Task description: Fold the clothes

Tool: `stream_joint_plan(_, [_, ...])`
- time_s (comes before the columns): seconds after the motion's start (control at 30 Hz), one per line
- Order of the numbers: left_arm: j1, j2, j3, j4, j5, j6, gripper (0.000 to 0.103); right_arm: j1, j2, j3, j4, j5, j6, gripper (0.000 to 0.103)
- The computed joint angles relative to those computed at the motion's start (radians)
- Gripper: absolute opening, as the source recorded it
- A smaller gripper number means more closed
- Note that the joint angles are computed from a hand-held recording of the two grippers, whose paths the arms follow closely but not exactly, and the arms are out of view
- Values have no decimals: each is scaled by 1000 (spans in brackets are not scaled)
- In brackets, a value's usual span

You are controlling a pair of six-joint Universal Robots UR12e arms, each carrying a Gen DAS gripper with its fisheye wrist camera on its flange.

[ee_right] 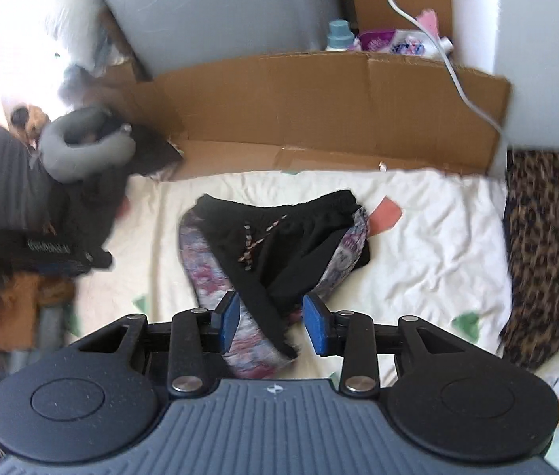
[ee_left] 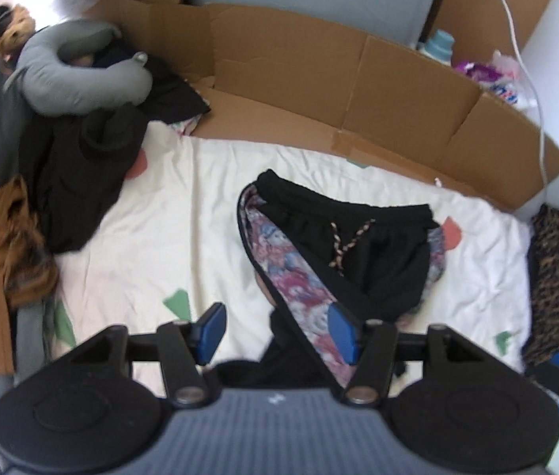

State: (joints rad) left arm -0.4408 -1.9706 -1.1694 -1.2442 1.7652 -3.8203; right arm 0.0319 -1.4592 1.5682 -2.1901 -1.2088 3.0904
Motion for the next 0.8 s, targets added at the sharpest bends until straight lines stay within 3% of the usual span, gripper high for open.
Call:
stream_joint_plan(0.13, [-16, 10, 5, -21, -3, -34, 60, -18, -18, -46, 125, 30, -77, 42])
stream_joint_plan(0.23, [-26, 18, 1, -40, -4, -52, 59, -24, -34, -59, 161, -4, -90, 42])
stream_joint_plan(0.3, [-31, 26, -13, -33, -11, -65, 58, -19, -49, -54, 140, -64, -61, 42])
stream_joint_plan(0.43, [-38, 41, -55, -9, -46, -101, 43, -54, -84, -36, 191, -32, 127, 42])
stream_joint_plan(0.5, [-39, 46, -83, 10, -71, -135, 35, -71, -105, -7, 206, -13, 159, 42])
stream_joint_plan(0.67, [-48, 58, -165, 111, -102, -218, 33, -114, -157, 83, 176, 63, 159, 42])
stream_joint_plan(0.8, [-52, 66, -237, 241, -120, -268, 36, -133, -185, 119, 173, 77, 234, 42])
